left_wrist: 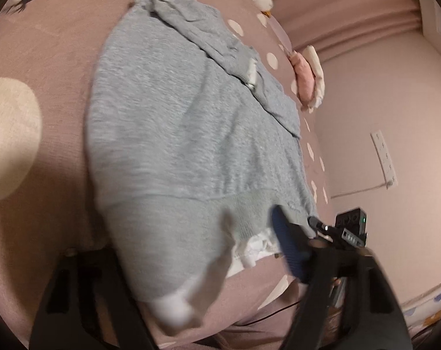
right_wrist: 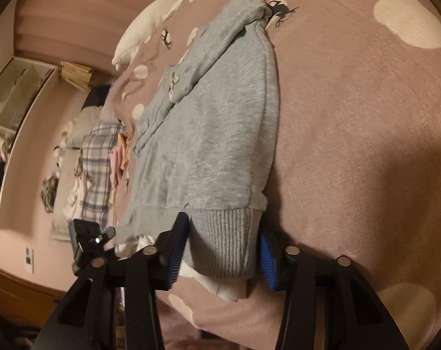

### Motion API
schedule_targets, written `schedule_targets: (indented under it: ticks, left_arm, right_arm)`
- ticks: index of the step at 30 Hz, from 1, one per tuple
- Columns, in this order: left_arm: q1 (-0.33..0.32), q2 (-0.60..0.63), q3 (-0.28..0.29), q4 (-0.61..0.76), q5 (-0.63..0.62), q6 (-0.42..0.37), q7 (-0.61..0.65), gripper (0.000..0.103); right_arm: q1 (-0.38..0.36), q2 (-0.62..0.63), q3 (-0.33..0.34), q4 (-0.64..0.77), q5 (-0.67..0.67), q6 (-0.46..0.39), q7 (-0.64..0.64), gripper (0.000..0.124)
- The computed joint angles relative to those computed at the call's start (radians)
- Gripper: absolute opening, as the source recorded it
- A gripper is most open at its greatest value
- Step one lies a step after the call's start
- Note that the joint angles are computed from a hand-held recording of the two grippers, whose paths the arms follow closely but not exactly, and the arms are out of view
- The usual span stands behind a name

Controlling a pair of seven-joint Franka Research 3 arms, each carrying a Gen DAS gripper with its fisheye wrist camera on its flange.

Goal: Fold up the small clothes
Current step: 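Close the right tool on the ribbed hem, then lift the hem with the right tool and fold it toward the collar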

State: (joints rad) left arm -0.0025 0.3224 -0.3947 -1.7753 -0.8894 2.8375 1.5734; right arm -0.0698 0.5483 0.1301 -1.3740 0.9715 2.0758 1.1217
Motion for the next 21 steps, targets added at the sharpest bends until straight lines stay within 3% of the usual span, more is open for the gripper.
schedule_targets:
  ticks: [1,2,3,8,14,18,21]
  left_arm:
    - [0.001,0.003,0.004,-0.001,-0.002,-0.002,-0.014,0.041]
    - [-0.004,0.002,0.016,-0.003,0.016,-0.009,-0.045,0.024]
    - [-0.007,0.003,0.025,-0.004,0.032,-0.016,-0.07,0.017]
    - [0.056,-0.011,-0.041,0.001,-0.162,-0.01,0.107,0.017]
    - [0.049,0.026,-0.041,0.12,-0.328,0.015,0.312,0.015]
    - [0.047,0.092,-0.037,0.23,-0.409,0.006,0.377,0.015]
    - [0.032,0.144,-0.013,0.309,-0.368,0.008,0.316,0.015]
  right_arm:
    - [0.002,-0.001,0.001,-0.001,0.001,0.008,-0.005,0.041]
    - [0.005,-0.003,0.0,-0.003,-0.001,0.016,-0.007,0.04]
    - [0.008,-0.002,0.001,-0.001,-0.003,0.019,-0.007,0.038]
    - [-0.011,-0.008,0.026,0.006,0.064,0.024,-0.052,0.03]
    - [-0.046,0.02,0.071,0.066,0.244,0.026,-0.151,0.023]
    - [-0.031,0.083,0.084,0.171,0.273,0.044,-0.157,0.022]
    - [-0.027,0.143,0.102,0.271,0.266,0.049,-0.141,0.022]
